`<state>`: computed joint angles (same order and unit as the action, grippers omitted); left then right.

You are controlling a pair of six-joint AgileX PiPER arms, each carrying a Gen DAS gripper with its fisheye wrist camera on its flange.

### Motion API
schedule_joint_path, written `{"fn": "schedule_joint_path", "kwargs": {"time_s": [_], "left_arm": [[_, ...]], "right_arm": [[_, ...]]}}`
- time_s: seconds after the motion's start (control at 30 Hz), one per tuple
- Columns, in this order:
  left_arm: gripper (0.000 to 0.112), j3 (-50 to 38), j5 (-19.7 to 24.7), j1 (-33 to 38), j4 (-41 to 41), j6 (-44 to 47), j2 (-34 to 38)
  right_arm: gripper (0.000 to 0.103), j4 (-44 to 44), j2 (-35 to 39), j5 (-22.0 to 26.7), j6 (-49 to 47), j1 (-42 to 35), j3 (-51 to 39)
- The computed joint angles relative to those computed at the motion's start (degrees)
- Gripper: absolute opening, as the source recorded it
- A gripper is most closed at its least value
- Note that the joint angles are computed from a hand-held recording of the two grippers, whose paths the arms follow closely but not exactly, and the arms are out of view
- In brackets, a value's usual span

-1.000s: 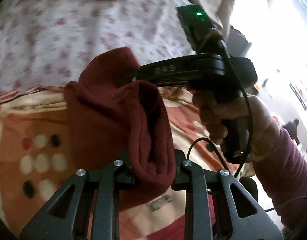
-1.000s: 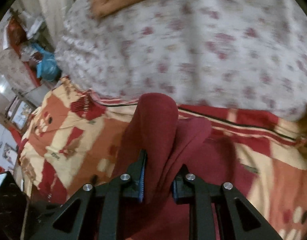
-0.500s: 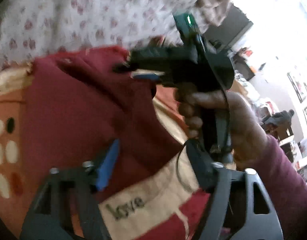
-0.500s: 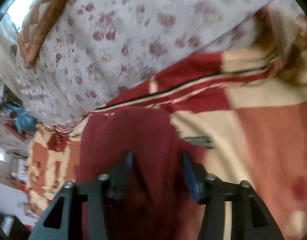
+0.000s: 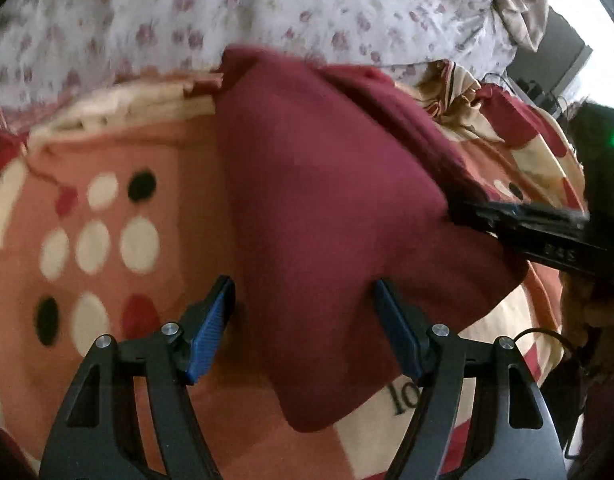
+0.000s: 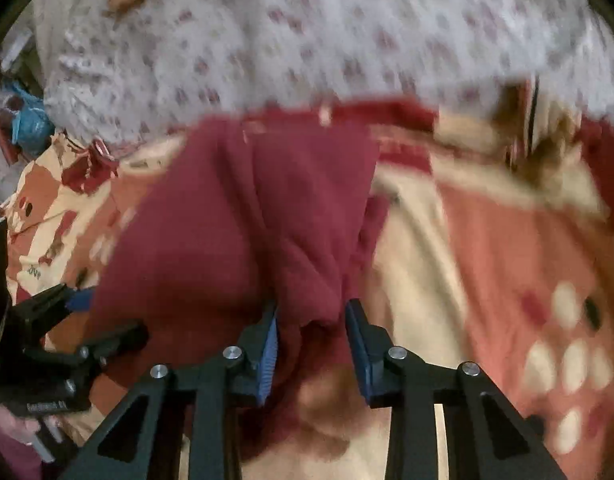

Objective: Fold small clothes

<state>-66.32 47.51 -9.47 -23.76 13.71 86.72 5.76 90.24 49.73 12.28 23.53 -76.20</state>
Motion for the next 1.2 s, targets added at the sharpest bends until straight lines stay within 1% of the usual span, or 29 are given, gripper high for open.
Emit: {"fn": "schedule_joint_path", "kwargs": {"time_s": [0.03,0.1,0.13,0.17,0.2,0.23,0.27,0.3,0.37,0.4,0.43,0.47,0.5,0.53,0.57,0.63,0.67,0.73,0.77,0.83,0.87,0.93,1.0,1.03,1.13,1.17,1.2], "left_arm": [[0.072,0.2,0.3,1.1,-1.6,1.1,-0.2],[0.072,-0.9,2.0,1.6,-1.4,0.6,-0.6],[0.072,-1.2,2.0,1.5,-0.7,-0.1,-1.4],[0.072,-0.6,0.5,0.8,0.6,-1.1,-2.8],[0.072,-1.2,-0.4,0.4,1.7,-2.0,-3.1],[0.072,-1.6,-1.2,0.1,2.5,-2.8,-3.4],[0.072,-1.7,-1.3,-0.8,3.4,-4.1,-3.7],[0.072,-1.9,-1.3,-1.1,3.9,-4.5,-3.2],[0.072,-2.0,-1.2,-1.8,5.2,-5.5,-1.8],[0.072,-1.5,-1.3,-2.3,5.7,-6.1,-1.2],[0.072,-0.8,-1.6,-2.4,5.1,-5.8,-0.9],[0.072,-0.2,-1.8,-2.2,4.4,-5.3,-1.1],[0.072,0.5,-2.4,-2.0,3.3,-4.5,-1.3],[0.073,1.0,-2.9,-1.6,2.3,-3.6,-1.4],[0.073,1.2,-3.0,-1.3,1.7,-3.0,-1.4],[0.075,1.3,-2.9,-0.9,0.1,-1.9,-0.8],[0.076,1.3,-3.2,-0.9,0.1,-2.0,-0.5],[0.077,1.9,-3.8,-1.1,0.2,-2.7,-0.6],[0.077,1.9,-3.7,-1.2,0.5,-3.2,-0.7],[0.077,2.0,-3.8,-1.6,1.9,-4.5,-1.3],[0.077,2.0,-3.8,-2.0,2.8,-5.1,-1.6],[0.077,2.0,-4.2,-2.7,4.6,-6.7,-1.9],[0.077,1.9,-4.4,-3.2,5.5,-8.0,-1.9],[0.077,2.0,-4.4,-3.3,5.9,-8.4,-2.0],[0.077,2.0,-4.7,-4.0,7.5,-9.9,-2.2],[0.077,2.0,-4.8,-4.2,8.0,-10.4,-2.3],[0.077,2.0,-4.8,-4.6,8.8,-11.2,-2.3]], "right_arm": [[0.031,4.0,-1.3,-1.5,-2.6,-1.6,2.0],[0.032,9.8,-3.3,-0.9,-6.3,-4.6,2.6],[0.038,11.8,-3.9,-1.0,-7.6,-5.8,2.3],[0.052,12.7,-4.3,-1.6,-8.0,-6.8,1.8],[0.060,12.0,-4.1,-3.4,-6.4,-7.3,0.7],[0.074,11.0,-3.6,-5.0,-4.8,-7.1,0.3],[0.078,10.7,-1.9,-6.1,-3.4,-7.1,-1.5],[0.078,12.7,2.0,-5.7,-4.3,-8.2,-5.0],[0.078,16.1,9.3,-3.1,-4.9,-9.4,-11.7],[0.078,18.8,14.3,-2.0,-5.5,-10.0,-15.7],[0.059,19.3,17.0,-0.4,-5.2,-10.4,-18.7],[0.032,17.5,19.4,-0.4,-2.7,-9.9,-20.9],[0.032,15.8,19.6,-0.8,-0.7,-9.7,-21.2],[0.023,15.3,18.1,-2.3,-1.0,-9.5,-19.2],[0.021,12.6,16.8,-3.6,-1.1,-8.8,-18.3],[0.021,3.8,15.7,-5.2,3.0,-6.9,-16.2],[0.021,2.2,16.2,-5.1,4.0,-6.6,-15.1],[0.021,4.5,15.6,-7.7,2.8,-7.8,-12.5],[0.021,6.1,15.1,-8.1,2.0,-8.4,-11.9],[0.022,7.6,13.8,-6.6,1.6,-9.0,-12.3],[0.025,6.9,12.9,-5.3,2.3,-8.8,-12.6],[0.027,1.0,9.8,-3.6,5.0,-6.4,-12.2],[0.027,-4.7,5.8,-3.1,6.5,-2.7,-10.5],[0.027,-5.9,4.6,-3.1,7.0,-1.1,-10.1],[0.027,-7.2,-0.1,-5.0,6.8,2.9,-5.5],[0.027,-8.5,-0.2,-5.1,7.5,4.0,-4.6],[0.027,-12.1,0.5,-4.7,9.8,5.5,-3.7]]}}
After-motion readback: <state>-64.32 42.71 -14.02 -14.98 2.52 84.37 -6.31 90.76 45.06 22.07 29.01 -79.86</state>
